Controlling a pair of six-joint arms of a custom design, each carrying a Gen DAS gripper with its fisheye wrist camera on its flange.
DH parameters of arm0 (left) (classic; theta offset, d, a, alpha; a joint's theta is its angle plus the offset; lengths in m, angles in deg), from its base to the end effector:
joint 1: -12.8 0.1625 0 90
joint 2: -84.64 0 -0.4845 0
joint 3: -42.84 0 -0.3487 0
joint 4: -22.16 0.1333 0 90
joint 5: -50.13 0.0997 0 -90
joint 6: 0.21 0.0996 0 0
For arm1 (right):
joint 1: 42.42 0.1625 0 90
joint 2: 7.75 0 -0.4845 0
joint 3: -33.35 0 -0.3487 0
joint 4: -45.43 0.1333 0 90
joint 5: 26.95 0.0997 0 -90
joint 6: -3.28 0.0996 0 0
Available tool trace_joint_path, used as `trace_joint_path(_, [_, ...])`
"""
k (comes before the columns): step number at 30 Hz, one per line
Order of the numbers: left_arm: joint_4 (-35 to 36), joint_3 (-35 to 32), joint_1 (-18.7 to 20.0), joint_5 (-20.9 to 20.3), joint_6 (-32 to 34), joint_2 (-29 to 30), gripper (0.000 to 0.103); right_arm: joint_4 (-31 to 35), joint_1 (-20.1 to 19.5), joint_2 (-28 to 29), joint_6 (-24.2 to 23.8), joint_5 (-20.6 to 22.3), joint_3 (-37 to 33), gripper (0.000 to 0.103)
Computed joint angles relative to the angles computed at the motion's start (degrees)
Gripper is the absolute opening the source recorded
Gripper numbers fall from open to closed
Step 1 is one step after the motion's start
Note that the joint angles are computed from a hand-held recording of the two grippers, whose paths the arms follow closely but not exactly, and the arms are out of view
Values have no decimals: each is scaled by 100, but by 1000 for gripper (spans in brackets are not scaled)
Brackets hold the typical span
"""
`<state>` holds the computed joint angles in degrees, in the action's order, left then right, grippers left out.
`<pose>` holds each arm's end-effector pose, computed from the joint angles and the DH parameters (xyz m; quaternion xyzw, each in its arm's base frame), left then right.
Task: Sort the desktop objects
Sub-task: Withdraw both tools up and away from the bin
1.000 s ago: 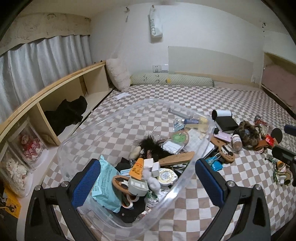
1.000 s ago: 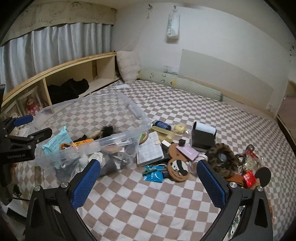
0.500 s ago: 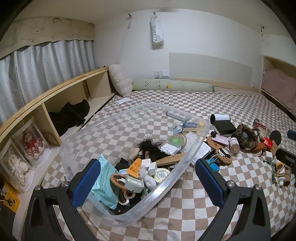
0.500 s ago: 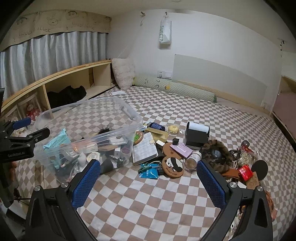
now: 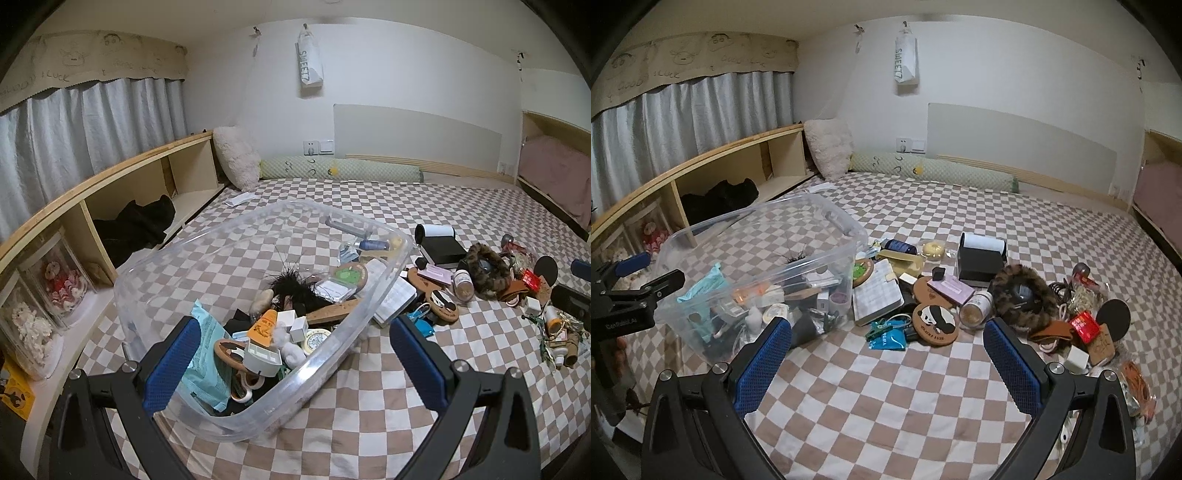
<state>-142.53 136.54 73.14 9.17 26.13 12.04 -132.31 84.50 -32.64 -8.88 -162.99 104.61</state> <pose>-0.1068 -0.6089 0.5408 0.2161 0.8049 -0.4207 0.3584 0.5302 -0.6031 0.1280 0.2320 -0.8406 0.3960 0.2876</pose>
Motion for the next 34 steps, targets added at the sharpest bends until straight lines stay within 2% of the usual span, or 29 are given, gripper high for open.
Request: trace_joint_path(34, [98, 29, 21, -39, -25, -26, 103, 92, -32, -84, 99, 15, 100, 103])
